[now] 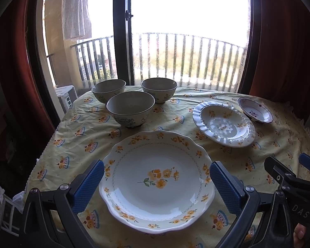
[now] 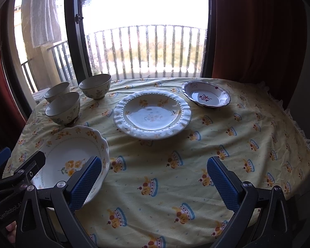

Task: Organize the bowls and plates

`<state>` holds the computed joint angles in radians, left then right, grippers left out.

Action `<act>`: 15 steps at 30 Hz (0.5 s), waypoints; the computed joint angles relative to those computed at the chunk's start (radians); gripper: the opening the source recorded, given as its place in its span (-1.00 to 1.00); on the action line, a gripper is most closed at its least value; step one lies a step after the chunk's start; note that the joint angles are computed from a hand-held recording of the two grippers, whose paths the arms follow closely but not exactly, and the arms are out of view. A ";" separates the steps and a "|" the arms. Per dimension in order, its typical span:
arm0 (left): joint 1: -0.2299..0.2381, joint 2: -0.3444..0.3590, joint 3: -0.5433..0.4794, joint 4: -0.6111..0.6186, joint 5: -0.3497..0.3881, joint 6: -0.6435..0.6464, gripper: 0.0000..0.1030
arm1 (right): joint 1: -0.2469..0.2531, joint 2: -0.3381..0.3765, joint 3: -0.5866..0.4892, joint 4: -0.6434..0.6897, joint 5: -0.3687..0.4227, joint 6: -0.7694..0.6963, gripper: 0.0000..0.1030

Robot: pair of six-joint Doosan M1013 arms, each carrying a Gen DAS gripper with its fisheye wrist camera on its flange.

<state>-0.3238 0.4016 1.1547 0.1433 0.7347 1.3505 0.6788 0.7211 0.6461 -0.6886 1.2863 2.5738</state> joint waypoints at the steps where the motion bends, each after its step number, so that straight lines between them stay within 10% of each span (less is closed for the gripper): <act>1: 0.000 0.000 0.000 0.000 0.000 0.000 0.99 | 0.000 0.000 0.000 0.000 -0.001 0.000 0.99; 15: -0.003 0.013 -0.019 0.010 0.016 -0.004 0.98 | -0.005 -0.001 0.002 0.011 -0.002 -0.009 0.99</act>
